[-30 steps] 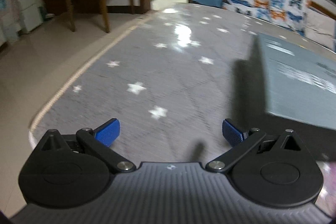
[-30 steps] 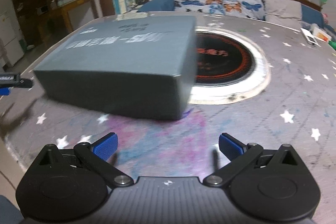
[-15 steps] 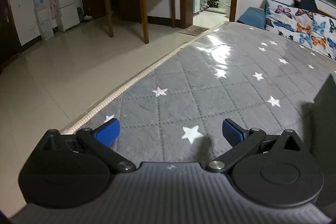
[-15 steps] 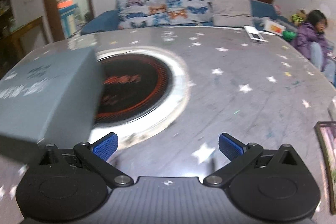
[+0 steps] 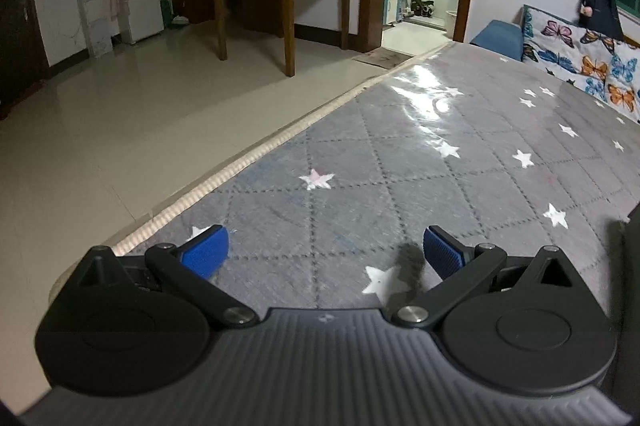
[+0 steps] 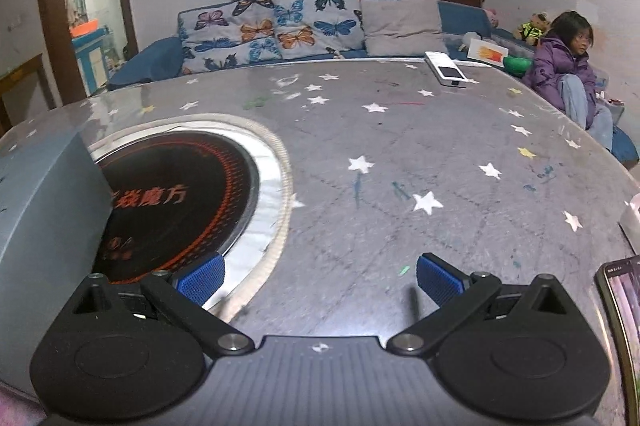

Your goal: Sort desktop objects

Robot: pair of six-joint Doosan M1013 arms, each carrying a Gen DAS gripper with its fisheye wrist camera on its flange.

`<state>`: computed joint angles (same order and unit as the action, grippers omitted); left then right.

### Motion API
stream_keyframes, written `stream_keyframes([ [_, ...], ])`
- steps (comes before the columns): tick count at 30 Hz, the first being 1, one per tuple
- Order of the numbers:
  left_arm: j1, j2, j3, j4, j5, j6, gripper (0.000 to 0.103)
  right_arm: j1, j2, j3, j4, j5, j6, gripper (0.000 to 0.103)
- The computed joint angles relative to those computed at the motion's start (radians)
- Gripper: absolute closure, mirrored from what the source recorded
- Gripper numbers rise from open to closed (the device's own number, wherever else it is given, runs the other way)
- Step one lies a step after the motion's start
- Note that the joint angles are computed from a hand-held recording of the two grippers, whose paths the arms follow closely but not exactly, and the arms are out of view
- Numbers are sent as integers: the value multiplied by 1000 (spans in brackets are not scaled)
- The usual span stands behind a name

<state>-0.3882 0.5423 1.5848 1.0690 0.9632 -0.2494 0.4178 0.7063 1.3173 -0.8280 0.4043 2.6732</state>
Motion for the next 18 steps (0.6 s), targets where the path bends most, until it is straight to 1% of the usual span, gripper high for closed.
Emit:
stream_keyframes([
  [8, 6, 13, -11, 8, 6, 4, 0, -10, 19, -19, -45, 13, 57, 0],
  [15, 9, 23, -23, 6, 17, -1, 0, -20, 35, -38, 8, 17, 13, 0],
  [18, 9, 22, -21, 8, 15, -5, 0, -20, 39, -41, -8, 23, 14, 0],
])
